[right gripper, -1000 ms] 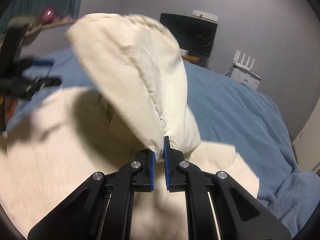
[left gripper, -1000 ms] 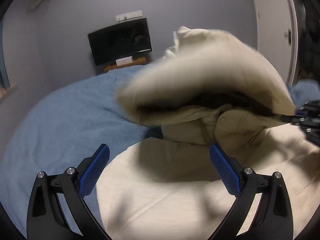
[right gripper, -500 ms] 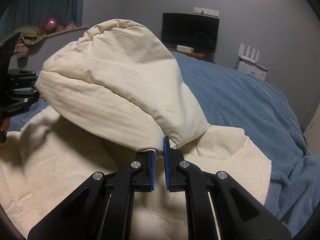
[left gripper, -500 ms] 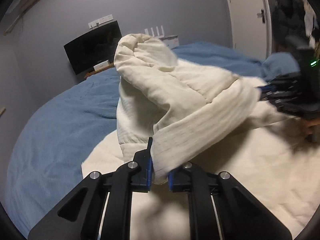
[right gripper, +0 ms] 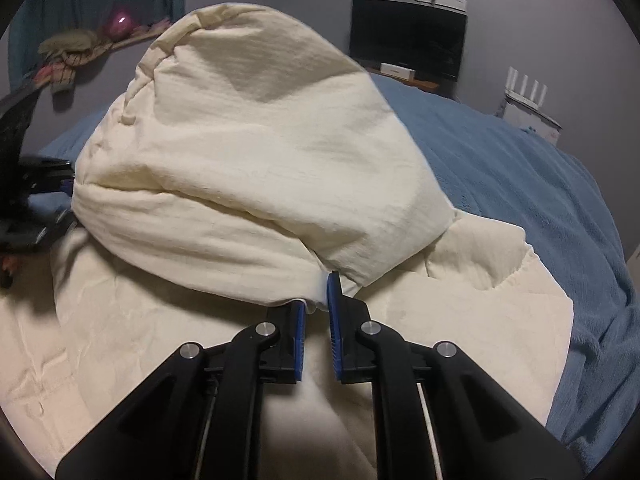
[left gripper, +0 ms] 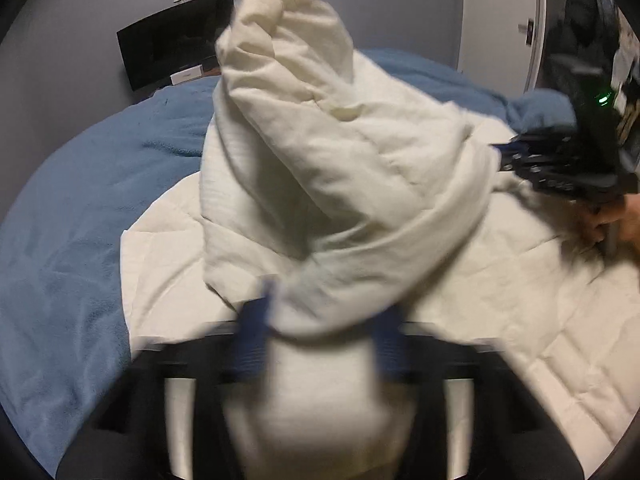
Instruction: Fold large clothes
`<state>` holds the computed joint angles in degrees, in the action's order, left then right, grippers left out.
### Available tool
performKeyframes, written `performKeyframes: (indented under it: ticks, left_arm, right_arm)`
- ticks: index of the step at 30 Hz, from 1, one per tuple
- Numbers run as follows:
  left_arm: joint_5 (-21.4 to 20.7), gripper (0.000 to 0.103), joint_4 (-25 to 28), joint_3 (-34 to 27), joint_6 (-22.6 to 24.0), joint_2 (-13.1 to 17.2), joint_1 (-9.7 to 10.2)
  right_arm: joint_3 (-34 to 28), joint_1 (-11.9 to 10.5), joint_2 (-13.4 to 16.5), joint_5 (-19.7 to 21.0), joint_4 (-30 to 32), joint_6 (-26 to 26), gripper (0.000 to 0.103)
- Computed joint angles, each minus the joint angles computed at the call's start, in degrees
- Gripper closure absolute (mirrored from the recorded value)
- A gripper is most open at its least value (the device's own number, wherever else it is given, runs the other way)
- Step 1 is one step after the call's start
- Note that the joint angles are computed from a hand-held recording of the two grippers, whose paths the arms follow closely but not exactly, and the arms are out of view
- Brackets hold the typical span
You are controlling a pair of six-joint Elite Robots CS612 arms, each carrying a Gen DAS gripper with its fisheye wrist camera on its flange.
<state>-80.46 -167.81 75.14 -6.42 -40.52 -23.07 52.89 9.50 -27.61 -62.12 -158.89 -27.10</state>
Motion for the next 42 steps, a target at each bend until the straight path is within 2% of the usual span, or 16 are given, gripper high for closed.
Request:
performKeyframes:
  ticks: [1, 4, 7, 11, 12, 13, 14, 15, 18, 20, 23, 26, 29, 35, 39, 42]
  left_arm:
    - [-0.1, 0.023, -1.7, 0.6, 0.5, -0.2, -0.04]
    - [-1.4, 0.023, -3.1, 1.1, 1.1, -0.8, 0.04]
    - [-6.5, 0.016, -5.5, 1.7, -4.2, -1.4, 0.54]
    - [-10.5, 0.016, -5.6, -1.1, -11.1, 0.0, 1.34]
    - [-12.4, 0.019, -4.0, -2.4, -12.4, 0.6, 1.76]
    - [-14.5, 0.035, -3.2, -3.4, -13.0, 1.3, 2.10]
    - [-17.4, 0.063, -1.8, -4.4, -13.4, 2.0, 2.40]
    - [-18.7, 0.069, -0.4, -5.1, -13.3, 2.5, 2.67]
    - [-21.4, 0.078, -1.2, -4.0, -15.0, 2.4, 3.17]
    - [-25.4, 0.079, -5.2, -2.2, -19.2, 1.9, 4.01]
    - [-32.5, 0.080, -11.2, -2.6, -25.2, 2.9, 5.37]
    - [-32.8, 0.080, -9.6, -2.4, -24.7, 2.3, 5.37]
    - [-33.0, 0.082, -4.4, -2.9, -25.6, 2.6, 5.67]
    - [-29.5, 0.083, 1.2, -3.7, -23.1, 2.7, 5.23]
    - [-27.8, 0.079, 1.9, -3.9, -21.1, 2.5, 4.79]
    - [-25.0, 0.072, 1.7, -4.2, -19.6, 2.0, 4.00]
  right_arm:
    - [-0.2, -0.1, 0.1, 0.2, -0.2, 1.0, 0.095]
    - [0.1, -0.2, 0.0, 0.4, -0.5, 2.5, 0.095]
    - [-0.1, 0.0, 0.2, -0.4, -0.3, 1.8, 0.095]
    - [0.4, 0.5, 0.1, -2.2, -1.0, 0.5, 0.095]
    - [0.5, 0.6, 0.0, -2.5, -1.0, 0.4, 0.095]
    - [0.4, 0.8, 0.0, -2.9, -1.1, 0.4, 0.095]
    - [0.5, 0.9, 0.0, -3.2, -1.3, 0.5, 0.094]
    - [0.5, 1.0, -0.1, -3.5, -1.2, 0.1, 0.092]
    - [0.6, 0.8, -0.7, -2.8, 2.1, -2.0, 0.077]
    - [0.4, 0.4, -1.2, -1.0, 6.4, -4.4, 0.046]
    - [2.0, -0.4, -2.9, 4.7, 10.1, -10.3, 0.043]
    - [3.7, -0.5, -4.1, 7.8, 7.5, -11.0, 0.043]
    - [2.9, -0.2, -3.8, 12.3, 6.0, -6.5, 0.043]
    - [-0.8, 2.9, -1.7, 7.2, 8.5, -6.6, 0.044]
    - [-2.6, 4.7, 0.1, -0.1, 11.6, -8.9, 0.044]
    - [-4.0, 4.2, 1.1, 1.9, 14.2, -6.5, 0.043]
